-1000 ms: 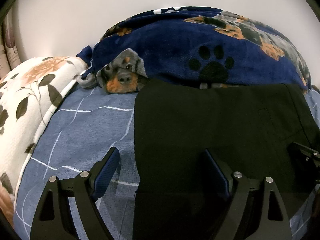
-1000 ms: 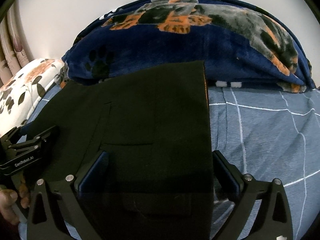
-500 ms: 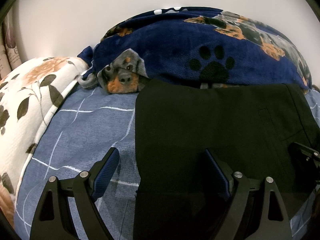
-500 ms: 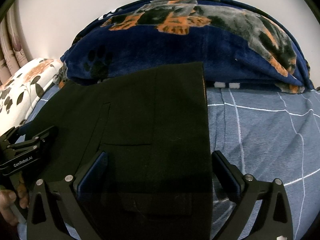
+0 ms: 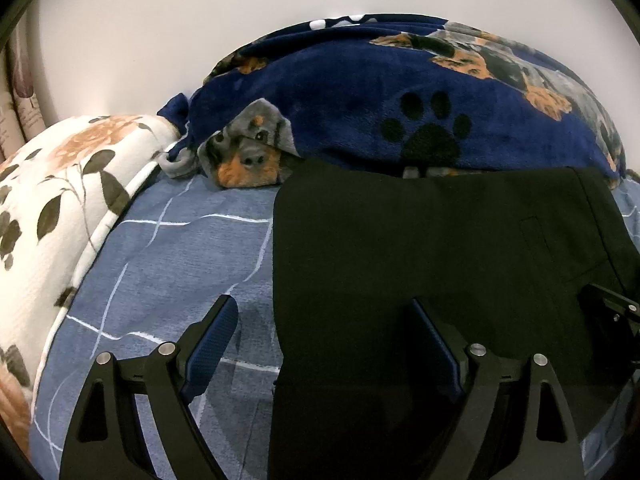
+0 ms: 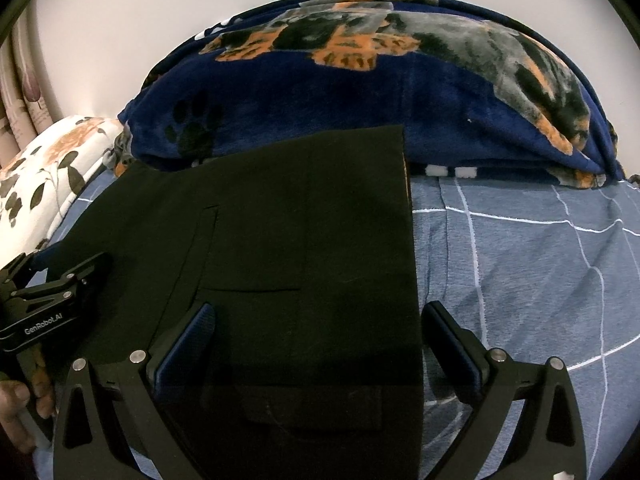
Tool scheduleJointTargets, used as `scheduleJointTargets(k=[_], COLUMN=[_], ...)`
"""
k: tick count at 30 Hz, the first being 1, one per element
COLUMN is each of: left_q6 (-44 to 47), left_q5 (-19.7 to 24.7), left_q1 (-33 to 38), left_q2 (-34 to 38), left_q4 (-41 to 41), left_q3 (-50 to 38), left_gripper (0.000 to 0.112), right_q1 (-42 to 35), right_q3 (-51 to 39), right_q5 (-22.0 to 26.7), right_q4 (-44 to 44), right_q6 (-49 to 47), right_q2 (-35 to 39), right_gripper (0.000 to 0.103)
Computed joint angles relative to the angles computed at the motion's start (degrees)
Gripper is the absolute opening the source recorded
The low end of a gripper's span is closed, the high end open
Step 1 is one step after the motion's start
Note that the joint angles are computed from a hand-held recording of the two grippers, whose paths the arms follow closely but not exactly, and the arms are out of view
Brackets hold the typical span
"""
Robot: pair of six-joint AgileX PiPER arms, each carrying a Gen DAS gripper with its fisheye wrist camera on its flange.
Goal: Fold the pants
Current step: 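Open both grippers and lift them away from the folded pants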
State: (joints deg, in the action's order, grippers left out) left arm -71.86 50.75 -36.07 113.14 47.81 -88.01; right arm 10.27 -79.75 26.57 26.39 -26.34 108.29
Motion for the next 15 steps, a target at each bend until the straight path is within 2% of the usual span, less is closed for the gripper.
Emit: scheduleJointTargets(k=[8,11,13,15], left_q6=[-2.2,-5.9,-6.6,-8.8], left_q5=[0.8,5.5,8.1,9.6], left_q1=[-0.5,-2.6,-3.9,-5.7], left_q2=[-0.8,-2.3,-4.1,-7.7], left_q4=[2.2,6.3,6.6,8.2], left_q3=[1.0,2.1,2.7,4.8], left_gripper=[0.091,0.091,0.095,0.097], right_q1=[0.1,-0.3,-1.8,-3.4], right_q3=[1.6,3.9,7.1,10.0], right_q5=[-2.1,-4.1,-5.3,-4.9], right_q4=[-2.3,-6.9,-3.3,3.2], right_q6=[2.9,8.8,6.8,0.6], right_q2=[-1.4,-4.3,-8.2,-12.3], right_gripper=[0.102,0.102,0.102,0.102])
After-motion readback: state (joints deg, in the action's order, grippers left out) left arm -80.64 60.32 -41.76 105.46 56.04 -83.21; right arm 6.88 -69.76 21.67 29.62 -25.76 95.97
